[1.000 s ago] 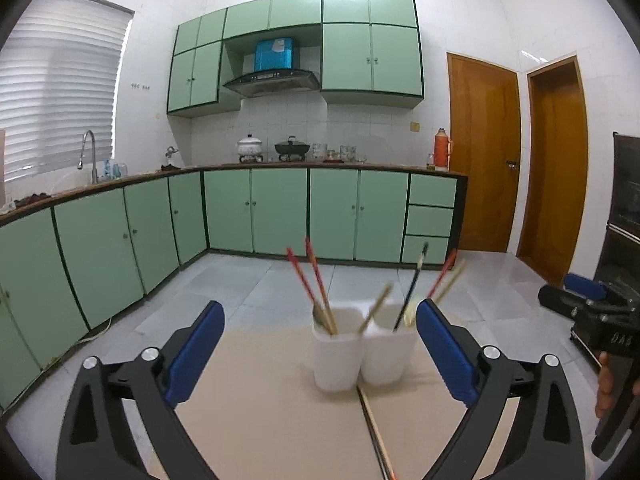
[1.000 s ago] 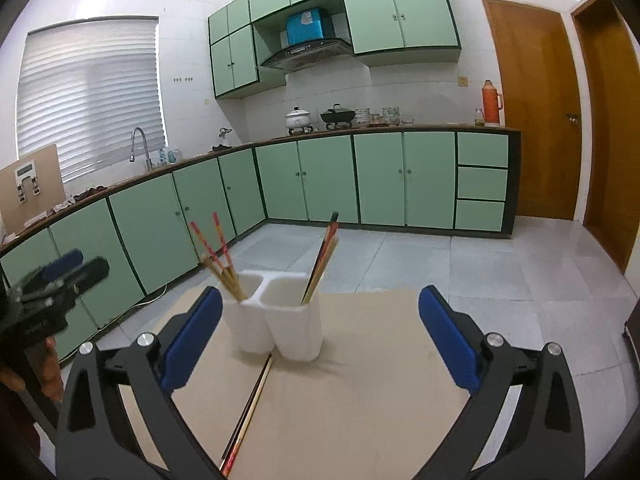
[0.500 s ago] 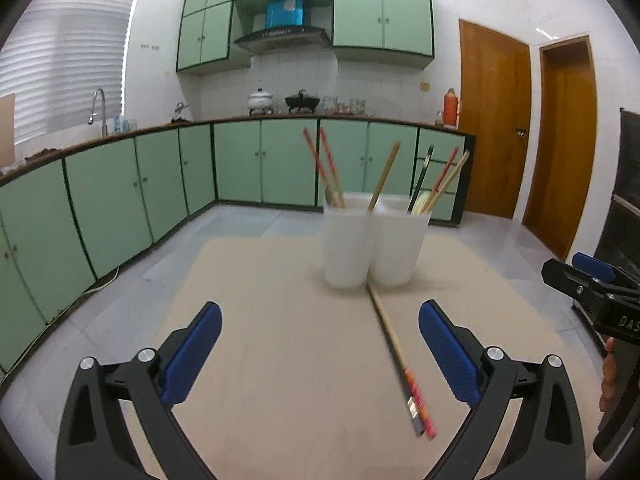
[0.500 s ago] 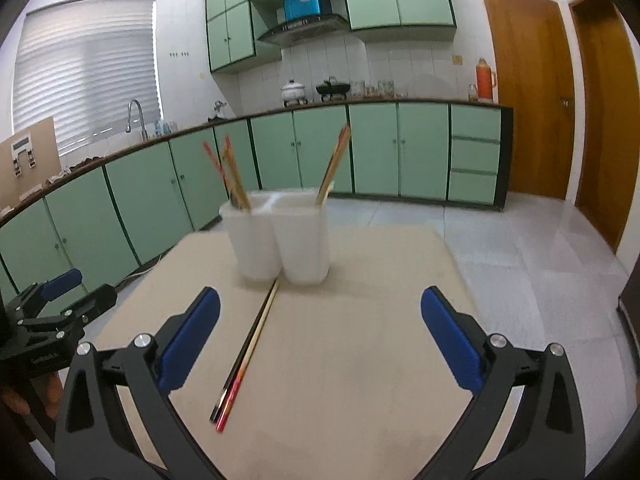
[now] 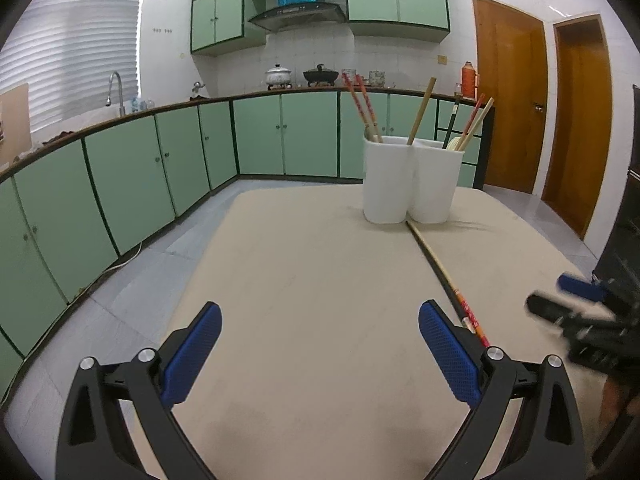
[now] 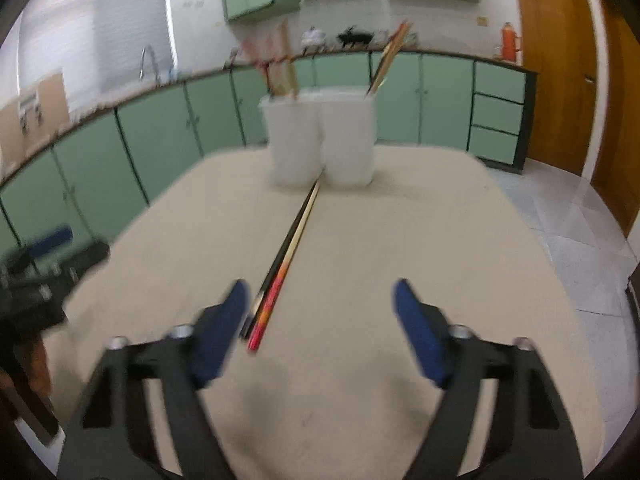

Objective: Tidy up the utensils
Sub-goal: 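Move the right gripper to a red-patterned chopstick and close on it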

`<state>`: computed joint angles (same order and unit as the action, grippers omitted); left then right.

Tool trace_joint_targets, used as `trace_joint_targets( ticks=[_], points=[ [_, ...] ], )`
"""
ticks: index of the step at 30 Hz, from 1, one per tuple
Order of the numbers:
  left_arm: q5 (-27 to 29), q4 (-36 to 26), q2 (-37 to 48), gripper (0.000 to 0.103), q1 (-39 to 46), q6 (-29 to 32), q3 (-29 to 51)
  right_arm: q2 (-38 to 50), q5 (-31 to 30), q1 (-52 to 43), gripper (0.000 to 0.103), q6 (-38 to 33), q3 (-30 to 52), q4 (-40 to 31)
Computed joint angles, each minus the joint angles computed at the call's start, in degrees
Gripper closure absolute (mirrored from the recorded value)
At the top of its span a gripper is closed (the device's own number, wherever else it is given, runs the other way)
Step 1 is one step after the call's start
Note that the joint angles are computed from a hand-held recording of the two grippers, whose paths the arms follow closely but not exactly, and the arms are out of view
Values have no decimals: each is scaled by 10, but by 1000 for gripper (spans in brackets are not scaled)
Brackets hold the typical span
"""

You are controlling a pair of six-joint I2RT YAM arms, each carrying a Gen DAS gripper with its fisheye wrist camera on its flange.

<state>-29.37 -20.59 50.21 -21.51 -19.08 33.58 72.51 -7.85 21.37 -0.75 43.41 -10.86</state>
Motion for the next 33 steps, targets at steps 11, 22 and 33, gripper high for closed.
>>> trace_joint_targets(
  ticks=[11,22,33],
  points=[
    [1,-13,-33,6,-3,-9,-12,18,45,68,53,17,-10,-20],
    [11,-14,-45,6,1,-8,-12,65,51,56,62,14,21,-38],
    [10,-11,-33,6,-6,-12,-11,44,-9,7,59,16,3,-40]
  ],
)
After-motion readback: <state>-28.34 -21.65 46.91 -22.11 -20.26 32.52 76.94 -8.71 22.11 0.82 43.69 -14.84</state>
